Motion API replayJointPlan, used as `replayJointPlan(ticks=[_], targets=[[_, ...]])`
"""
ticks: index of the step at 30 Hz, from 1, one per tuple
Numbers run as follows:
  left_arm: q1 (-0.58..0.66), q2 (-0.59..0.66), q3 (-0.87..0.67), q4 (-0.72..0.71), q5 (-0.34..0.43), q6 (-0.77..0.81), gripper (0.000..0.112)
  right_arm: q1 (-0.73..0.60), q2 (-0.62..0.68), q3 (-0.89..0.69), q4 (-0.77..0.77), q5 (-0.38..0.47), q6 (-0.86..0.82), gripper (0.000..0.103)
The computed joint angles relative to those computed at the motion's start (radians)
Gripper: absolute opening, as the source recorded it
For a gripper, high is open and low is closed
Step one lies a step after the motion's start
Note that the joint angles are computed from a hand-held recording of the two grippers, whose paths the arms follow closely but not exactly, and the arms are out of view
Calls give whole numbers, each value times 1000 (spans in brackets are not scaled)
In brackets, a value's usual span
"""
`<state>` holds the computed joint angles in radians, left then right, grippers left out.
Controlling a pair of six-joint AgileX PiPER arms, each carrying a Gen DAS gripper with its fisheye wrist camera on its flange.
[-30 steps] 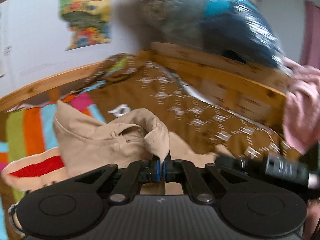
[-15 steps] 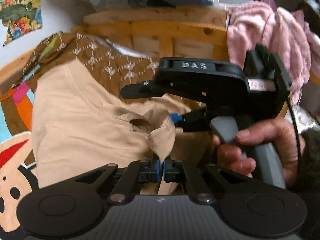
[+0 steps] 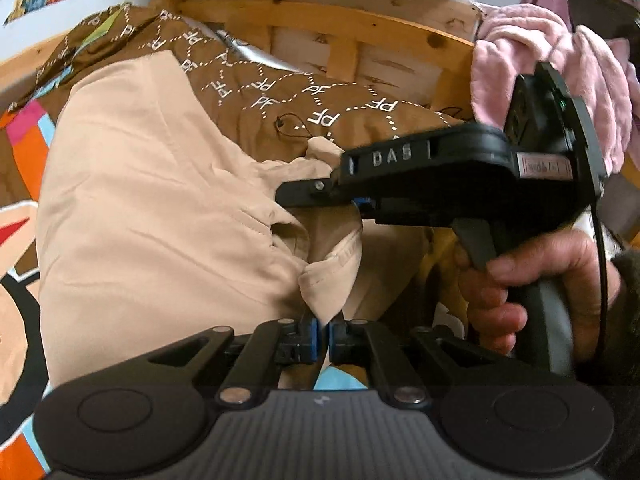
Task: Fold large clothes
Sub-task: 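Fold the held jacket end over with the left gripper while the right gripper grasps beside it, then open the left gripper while the right gripper keeps holding the jacket fold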
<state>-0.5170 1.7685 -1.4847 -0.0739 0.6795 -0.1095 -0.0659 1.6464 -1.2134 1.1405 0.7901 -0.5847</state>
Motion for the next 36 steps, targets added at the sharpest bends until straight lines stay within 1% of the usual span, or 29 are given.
replayJointPlan(ticks=[1, 2, 3, 4, 5, 6, 7, 9, 11, 12, 13, 14, 15, 16, 17, 18, 20, 21, 22, 26, 28, 29, 30, 31, 32, 33, 34, 36], targets=[[-8, 8, -15, 13, 5, -15, 4, 0, -1, 2, 6, 1, -7, 10], [-9, 3, -7, 15, 1, -21, 4, -1, 0, 0, 12, 7, -8, 15], [-7, -1, 1, 11, -4, -24, 4, -10, 6, -4, 24, 24, 0, 24], [-4, -6, 10, 4, -12, -24, 4, -23, 16, -9, 50, 53, 0, 36], [-2, -10, 17, -3, -18, -21, 4, -38, 27, -13, 83, 90, -3, 42], [1, -15, 25, -8, -24, -17, 4, -50, 37, -13, 113, 122, -13, 51], [3, -19, 32, -14, -28, -10, 4, -52, 39, -19, 116, 139, -18, 58], [4, -26, 39, -16, -32, 1, 4, -37, 41, -46, 72, 157, -22, 63], [1, -27, 41, -4, -32, -3, 4, -12, 38, -65, 15, 153, -26, 63], [1, -27, 40, -1, -31, -3, 4, 3, 33, -68, -12, 141, -31, 61], [2, -28, 41, -2, -30, 0, 4, 15, 30, -71, -33, 133, -38, 55], [6, -33, 45, -15, -30, 11, 4, 25, 26, -71, -46, 123, -43, 51], [11, -41, 51, -32, -32, 19, 5, 32, 24, -71, -53, 116, -53, 39], [15, -50, 57, -44, -34, 22, 7, 34, 21, -66, -48, 112, -72, 31], [21, -63, 68, -62, -36, 34, 10, 34, 17, -61, -41, 113, -92, 29], [30, -79, 83, -85, -39, 50, 15, 39, 7, -54, -42, 102, -111, 25], [46, -121, 123, -115, -52, 58, 31, 52, -14, -42, -48, 77, -150, 22], [51, -144, 139, -113, -57, 42, 48, 58, -21, -40, -55, 61, -158, 21], [55, -177, 169, -104, -76, 8, 59, 65, -26, -36, -61, 46, -162, 20], [71, -291, 254, -39, -133, -129, 60, 84, -39, -30, -100, -13, -148, 18], [84, -328, 277, 24, -155, -234, 62, 85, -50, -23, -107, -41, -148, 16], [90, -341, 284, 83, -162, -315, 62, 86, -59, -16, -111, -59, -155, 15], [93, -343, 281, 147, -154, -396, 62, 92, -72, -7, -120, -84, -161, 14], [94, -331, 264, 218, -128, -482, 62, 100, -90, 2, -135, -115, -167, 13], [95, -310, 237, 269, -88, -545, 62, 110, -106, 7, -165, -144, -160, 13], [105, -281, 207, 288, -54, -569, 62, 124, -127, 9, -219, -176, -139, 12], [123, -259, 193, 270, -45, -554, 62, 136, -147, 12, -265, -202, -128, 12], [161, -209, 160, 188, -30, -480, 63, 160, -180, 26, -356, -257, -113, 12]])
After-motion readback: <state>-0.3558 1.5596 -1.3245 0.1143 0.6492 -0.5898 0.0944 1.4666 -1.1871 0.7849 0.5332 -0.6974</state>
